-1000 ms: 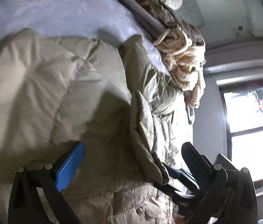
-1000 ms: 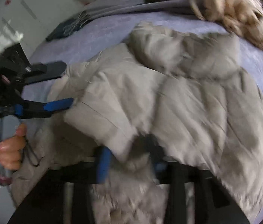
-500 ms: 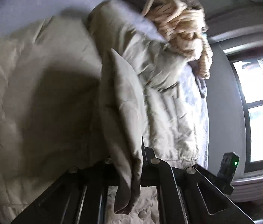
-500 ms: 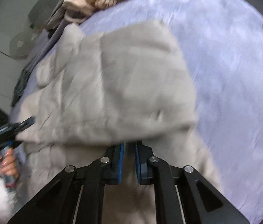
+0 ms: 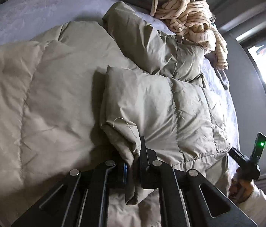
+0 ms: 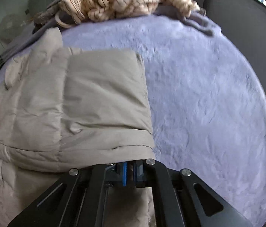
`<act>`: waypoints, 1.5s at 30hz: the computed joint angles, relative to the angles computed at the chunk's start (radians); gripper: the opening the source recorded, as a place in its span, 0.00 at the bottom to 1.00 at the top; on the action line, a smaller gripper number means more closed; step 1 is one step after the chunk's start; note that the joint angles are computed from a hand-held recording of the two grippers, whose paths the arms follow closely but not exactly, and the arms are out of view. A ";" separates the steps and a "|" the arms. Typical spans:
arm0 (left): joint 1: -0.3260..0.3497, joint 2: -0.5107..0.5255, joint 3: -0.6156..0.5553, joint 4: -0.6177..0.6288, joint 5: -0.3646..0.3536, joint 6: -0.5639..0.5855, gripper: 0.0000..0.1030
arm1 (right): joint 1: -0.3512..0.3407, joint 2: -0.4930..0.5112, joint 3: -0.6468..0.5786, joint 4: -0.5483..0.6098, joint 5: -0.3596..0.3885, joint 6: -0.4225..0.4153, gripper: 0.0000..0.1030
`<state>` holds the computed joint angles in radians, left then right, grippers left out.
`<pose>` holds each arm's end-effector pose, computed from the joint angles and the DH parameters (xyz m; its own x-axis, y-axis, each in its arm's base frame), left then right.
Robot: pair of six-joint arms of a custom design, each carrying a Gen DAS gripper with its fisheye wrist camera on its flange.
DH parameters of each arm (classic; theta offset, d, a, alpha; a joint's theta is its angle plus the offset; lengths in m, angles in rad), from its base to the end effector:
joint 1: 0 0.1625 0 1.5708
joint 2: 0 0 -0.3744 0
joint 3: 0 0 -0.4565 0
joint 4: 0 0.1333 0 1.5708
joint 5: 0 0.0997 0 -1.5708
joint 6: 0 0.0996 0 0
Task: Fold large clothes
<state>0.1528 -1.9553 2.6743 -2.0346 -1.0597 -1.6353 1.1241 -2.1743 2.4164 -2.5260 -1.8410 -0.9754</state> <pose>-0.2467 -0.2221 0.0997 -0.9537 -0.2037 -0.2214 -0.0723 0.8695 -0.4886 -0.0631 -0.3788 0.3539 -0.7157 -0.2429 0.6548 -0.4739 0.8576 -0.1997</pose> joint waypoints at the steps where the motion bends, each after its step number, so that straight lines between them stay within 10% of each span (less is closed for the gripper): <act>1: -0.002 0.006 -0.016 0.037 -0.002 -0.005 0.12 | 0.000 -0.002 0.002 0.000 0.002 0.000 0.01; 6: -0.052 0.031 -0.113 0.332 0.023 -0.120 0.57 | -0.008 -0.048 -0.045 0.179 0.032 0.026 0.07; 10: -0.094 -0.026 -0.141 0.501 0.027 -0.207 0.56 | -0.069 -0.162 -0.089 0.393 0.113 0.003 0.13; 14: -0.098 -0.034 -0.147 0.474 0.060 -0.171 0.31 | -0.144 -0.163 -0.154 0.444 0.238 0.098 0.64; 22: 0.005 0.219 -0.195 0.170 0.054 0.048 0.31 | -0.174 0.265 -0.425 0.619 0.472 0.532 0.64; 23: 0.011 0.238 -0.199 0.172 0.046 0.046 0.31 | -0.162 0.301 -0.441 0.633 0.463 0.565 0.52; 24: 0.015 0.248 -0.201 0.180 0.041 0.043 0.31 | -0.147 0.324 -0.450 0.644 0.463 0.573 0.17; 34: 0.023 0.264 -0.169 0.167 0.041 0.054 0.31 | 0.017 0.323 -0.324 0.276 0.108 0.263 0.11; 45: -0.029 0.306 -0.260 0.345 0.050 -0.044 0.31 | -0.007 0.065 -0.189 0.257 0.086 0.123 0.17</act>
